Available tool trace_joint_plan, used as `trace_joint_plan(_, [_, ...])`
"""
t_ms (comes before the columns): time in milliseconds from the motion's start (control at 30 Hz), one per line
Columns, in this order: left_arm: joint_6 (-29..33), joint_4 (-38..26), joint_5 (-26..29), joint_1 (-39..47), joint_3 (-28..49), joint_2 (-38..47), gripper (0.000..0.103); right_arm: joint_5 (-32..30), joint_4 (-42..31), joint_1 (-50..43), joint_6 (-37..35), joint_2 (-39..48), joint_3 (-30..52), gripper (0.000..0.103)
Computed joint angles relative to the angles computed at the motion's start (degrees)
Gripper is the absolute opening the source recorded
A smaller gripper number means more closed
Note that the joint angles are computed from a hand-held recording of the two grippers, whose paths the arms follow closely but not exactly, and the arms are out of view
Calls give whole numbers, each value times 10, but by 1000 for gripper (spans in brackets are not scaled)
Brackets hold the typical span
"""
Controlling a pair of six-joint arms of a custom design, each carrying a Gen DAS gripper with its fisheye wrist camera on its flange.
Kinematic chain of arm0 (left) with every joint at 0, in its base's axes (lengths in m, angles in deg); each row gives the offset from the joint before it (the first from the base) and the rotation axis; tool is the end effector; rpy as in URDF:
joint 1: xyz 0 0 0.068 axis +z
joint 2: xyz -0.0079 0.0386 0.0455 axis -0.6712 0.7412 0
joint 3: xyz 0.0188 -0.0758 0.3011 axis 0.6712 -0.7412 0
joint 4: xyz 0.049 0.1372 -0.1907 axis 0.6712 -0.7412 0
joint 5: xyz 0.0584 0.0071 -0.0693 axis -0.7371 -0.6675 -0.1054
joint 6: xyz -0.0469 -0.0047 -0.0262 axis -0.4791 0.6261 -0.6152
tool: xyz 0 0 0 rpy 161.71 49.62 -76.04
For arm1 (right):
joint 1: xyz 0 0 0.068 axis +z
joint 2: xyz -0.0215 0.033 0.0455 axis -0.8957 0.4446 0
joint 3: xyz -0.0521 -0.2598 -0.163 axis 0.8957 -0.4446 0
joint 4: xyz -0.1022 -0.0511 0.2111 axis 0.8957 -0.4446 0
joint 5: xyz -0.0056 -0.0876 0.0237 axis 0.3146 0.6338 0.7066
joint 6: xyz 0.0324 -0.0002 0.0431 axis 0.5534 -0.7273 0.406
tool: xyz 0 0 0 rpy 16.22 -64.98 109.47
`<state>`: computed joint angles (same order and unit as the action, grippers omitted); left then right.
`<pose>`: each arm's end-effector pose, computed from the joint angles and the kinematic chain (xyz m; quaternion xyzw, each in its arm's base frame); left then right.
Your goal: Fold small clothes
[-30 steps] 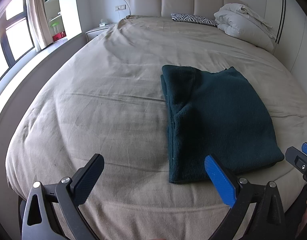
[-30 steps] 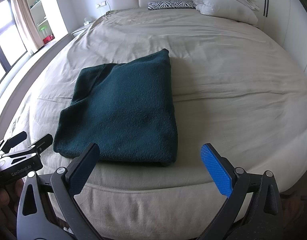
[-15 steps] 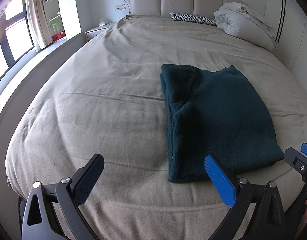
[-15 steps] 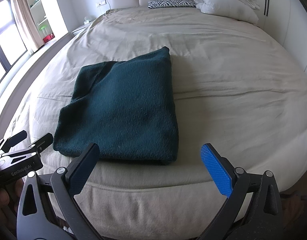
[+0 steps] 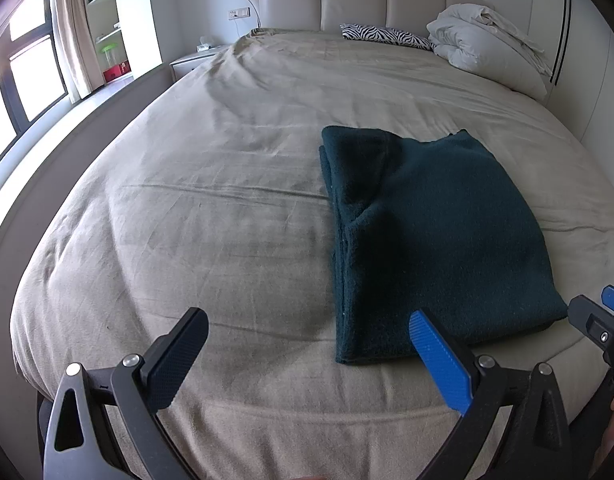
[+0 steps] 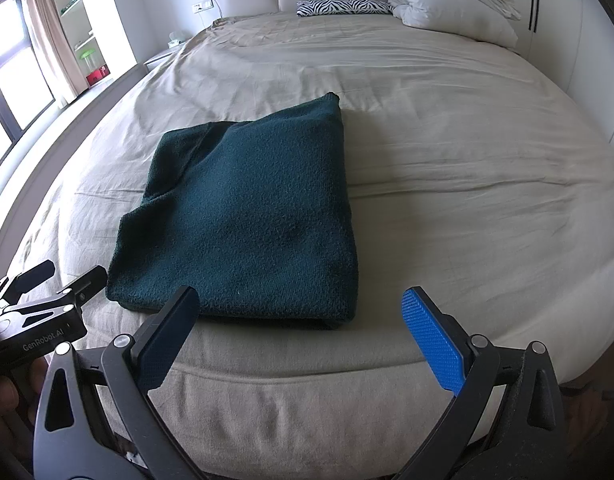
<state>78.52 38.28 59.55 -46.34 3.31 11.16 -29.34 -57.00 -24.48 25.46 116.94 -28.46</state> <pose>0.2073 -0.0200 0.1217 0.1474 0.9363 -0.0453 0.3156 0.1852 0.1308 0.1955 0.1947 0.9372 -0.0026 0.2893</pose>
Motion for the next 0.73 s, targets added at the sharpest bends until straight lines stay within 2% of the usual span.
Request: trace_joint_plan(733, [19,-10,17,16,17,20,103,-1,2,7,8,6,-1,103])
